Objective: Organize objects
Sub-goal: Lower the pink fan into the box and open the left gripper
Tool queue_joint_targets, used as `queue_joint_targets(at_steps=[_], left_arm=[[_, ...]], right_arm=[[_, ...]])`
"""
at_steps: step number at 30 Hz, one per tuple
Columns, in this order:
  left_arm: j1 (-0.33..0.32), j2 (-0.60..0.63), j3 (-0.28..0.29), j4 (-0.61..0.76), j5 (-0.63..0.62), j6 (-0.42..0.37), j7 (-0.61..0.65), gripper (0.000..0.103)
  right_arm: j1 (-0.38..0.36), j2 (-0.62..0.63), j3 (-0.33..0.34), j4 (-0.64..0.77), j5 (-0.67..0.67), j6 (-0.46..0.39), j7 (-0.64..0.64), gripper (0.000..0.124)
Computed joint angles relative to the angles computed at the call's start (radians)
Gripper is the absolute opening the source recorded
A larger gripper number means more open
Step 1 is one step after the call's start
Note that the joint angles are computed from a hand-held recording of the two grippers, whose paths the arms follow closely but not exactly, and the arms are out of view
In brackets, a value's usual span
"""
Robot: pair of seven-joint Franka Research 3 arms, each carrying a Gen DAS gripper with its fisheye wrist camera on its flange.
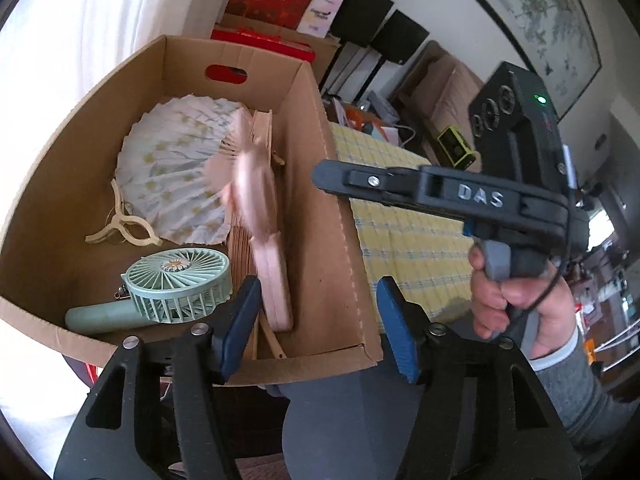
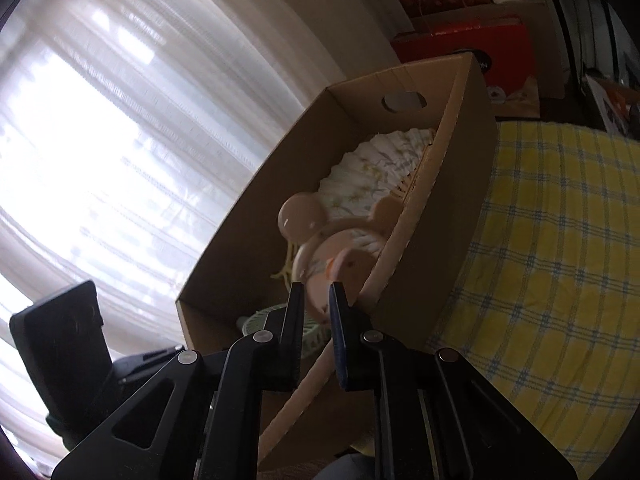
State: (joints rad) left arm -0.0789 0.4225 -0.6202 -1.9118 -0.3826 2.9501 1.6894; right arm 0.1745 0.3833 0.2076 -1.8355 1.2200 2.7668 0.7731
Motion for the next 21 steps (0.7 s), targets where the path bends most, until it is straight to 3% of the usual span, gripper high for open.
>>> queue_joint_targets(at_steps=[8, 10, 12, 15, 18, 21], left_arm=[[0.041, -0.033, -0.062, -0.038, -0.048, 0.033, 0.042, 0.062], [0.046, -0.049, -0.07, -0.05, -0.062, 0.044, 0.047, 0.074], [0.041, -0.064, -0.068, -0.062, -0.07, 0.059, 0.041, 0.078], [-0.015, -0.085, -0.012, -0.069, -0.036, 0.077, -0.016, 0.079], [-0.146, -0.099, 0.134, -0.059, 0.097, 0.081, -0.171, 0.079], [-0.163, -0.098, 0.149, -0.055, 0.164, 0.092, -0.233, 0.079]], right_arm=[[0.014, -0.096, -0.004, -0.107, 0.06, 0.037, -0.065, 0.014], [0.026, -0.127, -0.013, -0.145, 0.073, 0.057, -0.08, 0.019], [0.042, -0.164, -0.021, -0.191, 0.094, 0.099, -0.103, 0.032], [0.064, -0.211, -0.032, -0.246, 0.132, 0.161, -0.144, 0.043], [0.091, -0.25, -0.043, -0.291, 0.146, 0.236, -0.17, 0.054], [0.108, -0.288, -0.052, -0.328, 0.184, 0.29, -0.21, 0.058]])
